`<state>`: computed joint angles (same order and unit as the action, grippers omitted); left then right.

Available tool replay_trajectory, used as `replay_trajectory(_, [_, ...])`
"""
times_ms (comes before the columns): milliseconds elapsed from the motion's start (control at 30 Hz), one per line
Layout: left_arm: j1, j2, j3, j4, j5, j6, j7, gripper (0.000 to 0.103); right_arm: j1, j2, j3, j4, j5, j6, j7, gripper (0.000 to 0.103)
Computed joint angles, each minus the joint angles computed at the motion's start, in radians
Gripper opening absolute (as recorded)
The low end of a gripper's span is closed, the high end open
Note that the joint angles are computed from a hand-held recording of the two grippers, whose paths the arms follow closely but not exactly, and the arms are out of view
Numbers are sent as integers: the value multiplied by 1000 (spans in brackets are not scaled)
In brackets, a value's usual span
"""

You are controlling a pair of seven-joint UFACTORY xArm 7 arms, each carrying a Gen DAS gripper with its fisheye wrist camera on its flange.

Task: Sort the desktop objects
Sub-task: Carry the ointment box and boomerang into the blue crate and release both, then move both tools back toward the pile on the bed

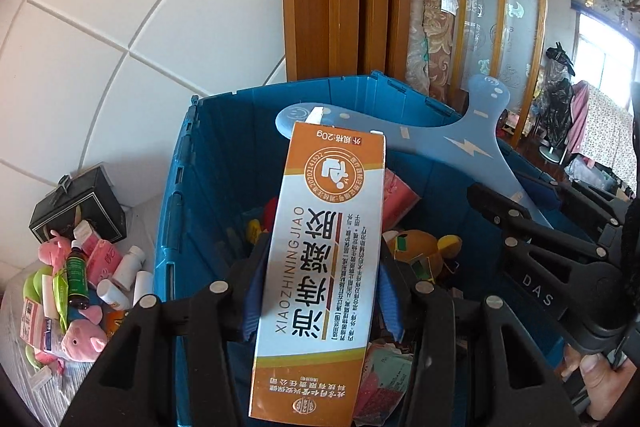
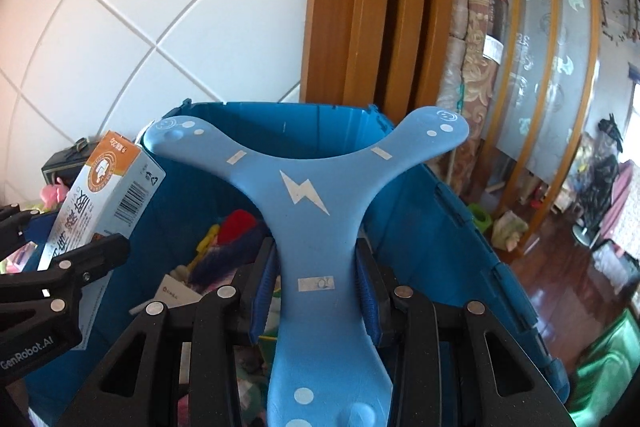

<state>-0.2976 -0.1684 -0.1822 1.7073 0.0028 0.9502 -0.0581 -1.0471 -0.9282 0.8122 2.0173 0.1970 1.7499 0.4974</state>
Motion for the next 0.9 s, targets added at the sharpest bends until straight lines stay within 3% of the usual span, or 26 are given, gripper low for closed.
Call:
replay_trajectory(67, [7,-16,-7,-24,31,-28,-26,47,-14,10,18,26,2,23,-8,37])
replay_trajectory(300, [10,-11,2,-16,15,21,-41,52,-74,19,29,84,34,99,-43,39])
replay_trajectory(367, [10,-16,-1,-22,23,16,-42,60,-93,19,27,97,43,120,-60,49])
replay_trajectory(433, [10,-29,0,-40,21,-7,-39,69,-113,14,22,118,52,134,-69,75])
replay_trajectory(500, [13,-38,-3,-53,30,-25,-47,71,-124,5,10,122,58,136,-82,85])
replay_trajectory(667, [15,-48,3,-67,15,-42,-37,72,-156,-12,-7,133,66,151,-114,87])
replay_trajectory(800, [17,-95,17,-131,-22,-137,-21,72,-157,-36,-36,112,66,125,-97,103])
replay_trajectory(900, [20,-146,38,-180,-64,-182,-13,75,-160,-55,-48,100,46,108,-87,103])
